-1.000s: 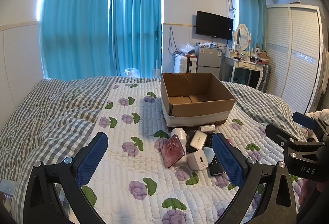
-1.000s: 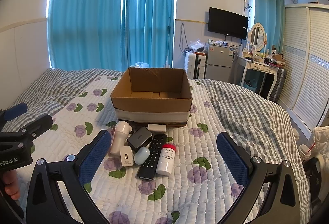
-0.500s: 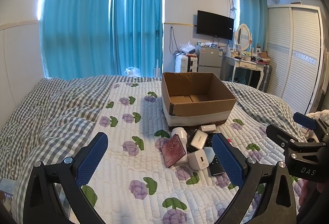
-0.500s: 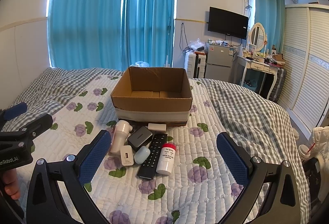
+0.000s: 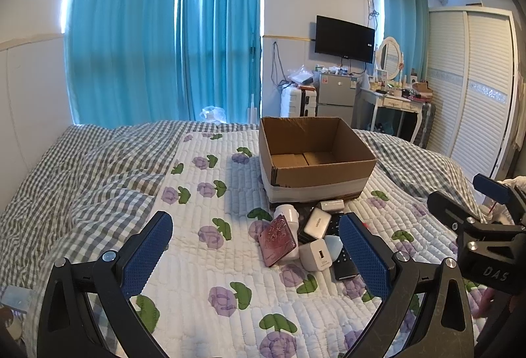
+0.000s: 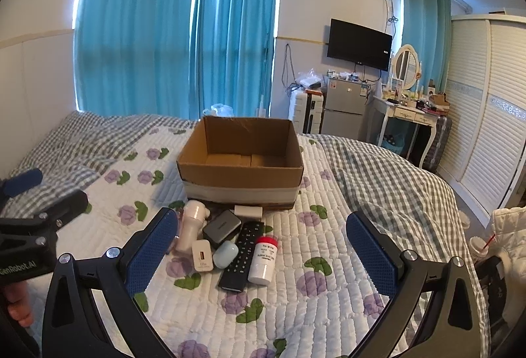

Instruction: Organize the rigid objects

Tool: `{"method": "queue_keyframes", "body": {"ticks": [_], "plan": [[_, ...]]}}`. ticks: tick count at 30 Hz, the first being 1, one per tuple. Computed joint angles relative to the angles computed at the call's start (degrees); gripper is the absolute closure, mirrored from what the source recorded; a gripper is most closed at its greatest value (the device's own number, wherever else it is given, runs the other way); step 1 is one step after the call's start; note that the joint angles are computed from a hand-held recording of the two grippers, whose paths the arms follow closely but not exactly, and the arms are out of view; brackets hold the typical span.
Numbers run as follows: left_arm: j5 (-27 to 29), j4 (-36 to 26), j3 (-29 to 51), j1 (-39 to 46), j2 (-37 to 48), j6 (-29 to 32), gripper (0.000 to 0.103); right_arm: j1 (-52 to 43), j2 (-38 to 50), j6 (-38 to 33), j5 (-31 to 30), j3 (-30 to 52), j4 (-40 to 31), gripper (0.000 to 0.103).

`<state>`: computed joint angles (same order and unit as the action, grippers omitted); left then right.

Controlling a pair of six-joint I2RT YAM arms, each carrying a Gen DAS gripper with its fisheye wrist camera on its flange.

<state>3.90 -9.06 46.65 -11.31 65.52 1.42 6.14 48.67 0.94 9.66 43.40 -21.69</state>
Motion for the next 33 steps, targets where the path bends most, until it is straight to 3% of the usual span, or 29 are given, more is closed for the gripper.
{"method": "queue_keyframes", "body": {"ticks": [7, 14, 20, 22, 24, 29, 31, 32, 33], "plan": [[-4.82, -3.35, 5.98, -0.61, 4.15, 1.66, 0.0, -0.28, 2.91, -1.37, 1.67, 6.58, -4.69, 0.0], [-9.68, -7.46, 17.47, -4.89, 22.58, 1.1, 0.0, -8.01, 20.63, -5.56, -5.39, 16.45, -7.59, 0.0], [-14.63, -7.11, 24.2, -8.95, 37.32, -0.52, 0.002, -9.6, 32.32, -6.74, -6.58, 16.79, -2.24, 0.0], [-15.75, -5.81, 25.51, -9.81, 41.34, 0.4, 0.012, -10.5, 35.84, -6.1, -7.62, 16.22, 0.0, 0.0], [-15.95, -6.32, 27.34, -9.97, 44.37, 0.09, 0.015, -11.53, 38.73, -5.22, -8.98, 16.1, 1.15, 0.0], [-10.29, -3.66, 27.69, -7.5, 48.01, -2.92, 0.039, -14.15, 43.06, -4.46, -12.54, 15.86, 1.48, 0.0], [-8.77, -2.69, 27.04, -6.98, 47.93, -3.09, 0.064, -15.05, 43.24, -3.84, -13.85, 15.65, 1.8, 0.0], [-9.45, -2.85, 27.08, -7.19, 47.86, -2.6, 0.071, -15.42, 43.47, -3.46, -14.23, 15.67, 1.83, 0.0], [-10.63, -2.96, 27.03, -7.42, 47.79, -1.82, 0.085, -15.32, 43.7, -3.11, -13.99, 15.87, 1.54, 0.0]]}}
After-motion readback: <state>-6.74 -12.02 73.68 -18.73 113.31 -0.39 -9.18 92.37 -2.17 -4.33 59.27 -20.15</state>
